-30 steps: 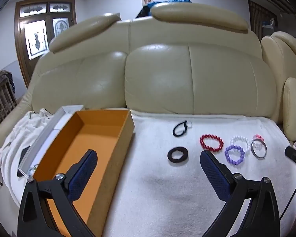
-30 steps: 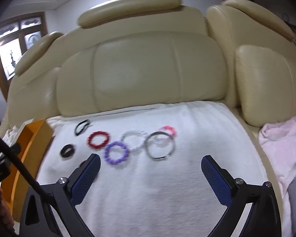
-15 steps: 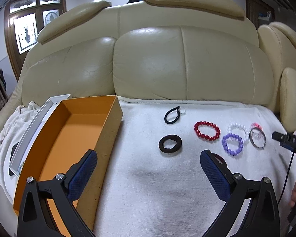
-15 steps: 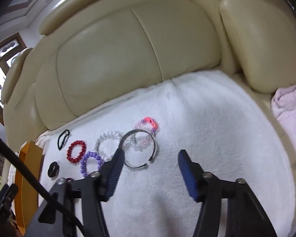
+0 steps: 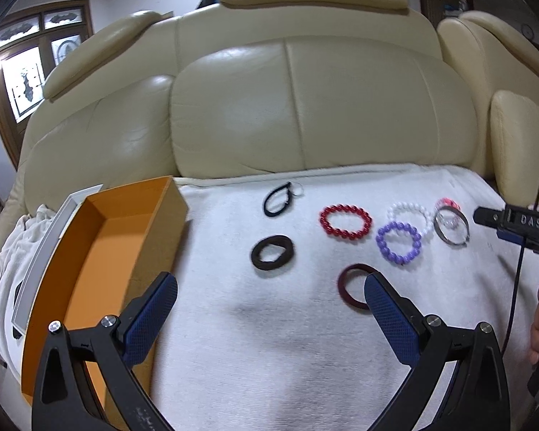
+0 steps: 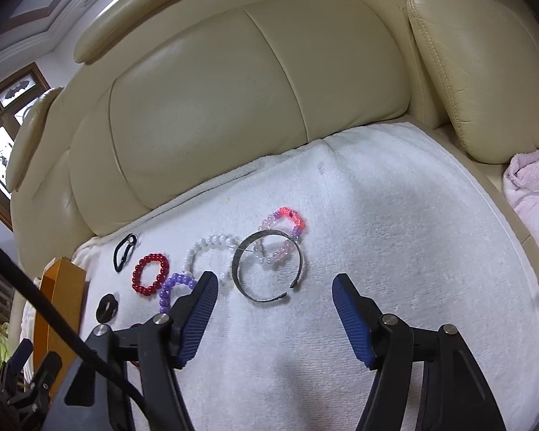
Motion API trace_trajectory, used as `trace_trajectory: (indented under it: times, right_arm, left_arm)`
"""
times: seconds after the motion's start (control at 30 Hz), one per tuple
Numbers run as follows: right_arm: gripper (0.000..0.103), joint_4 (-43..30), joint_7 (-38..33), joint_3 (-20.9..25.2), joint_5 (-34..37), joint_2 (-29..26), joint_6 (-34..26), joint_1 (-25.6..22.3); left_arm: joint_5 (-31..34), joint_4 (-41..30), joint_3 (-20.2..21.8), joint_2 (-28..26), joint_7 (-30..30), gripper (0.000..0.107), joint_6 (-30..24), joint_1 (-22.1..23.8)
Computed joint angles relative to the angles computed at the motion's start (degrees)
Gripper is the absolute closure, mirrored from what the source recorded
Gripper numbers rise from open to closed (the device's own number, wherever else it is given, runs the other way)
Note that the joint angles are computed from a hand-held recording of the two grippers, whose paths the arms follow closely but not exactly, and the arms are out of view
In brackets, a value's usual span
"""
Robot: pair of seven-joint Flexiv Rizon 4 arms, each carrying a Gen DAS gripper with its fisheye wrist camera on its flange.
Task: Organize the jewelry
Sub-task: 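Grasp the maroon hair tie with the left tool while the right tool approaches the silver bangle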
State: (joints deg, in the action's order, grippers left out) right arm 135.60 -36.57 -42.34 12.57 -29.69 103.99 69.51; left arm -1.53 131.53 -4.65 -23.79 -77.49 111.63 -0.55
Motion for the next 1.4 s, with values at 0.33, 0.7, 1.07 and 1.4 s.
trace_trajectory:
  times: [0.33,0.7,1.07,1.4]
  right_arm:
    - [0.024,-0.7,-2.3,6.0,-2.2,0.6,0.7,-7.2]
    - [0.016,-1.4,-11.8,18.2,-0.6,2.1,5.7,-19.3]
    - [0.004,-5.8,-20.1,21.1,-4.1,-0.6,2.3,-21.3]
    - [0.010,-7.8,-18.6,12.9,-5.2,-6.0,-0.1,-14.0]
  left_arm:
    - [1.9,-2.5,-5.5,-1.8,1.0,0.004,-4.5,4.4]
    - [1.1,-6.7,-7.9,-4.7,8.2,0.004,-10.0,7.5]
    - [-1.6,-7.0,-20.9,-7.2,17.6,0.004,-18.3,15.0]
    - [-9.8,-10.4,-19.9,-11.5,20.1,0.005,-20.1,11.2]
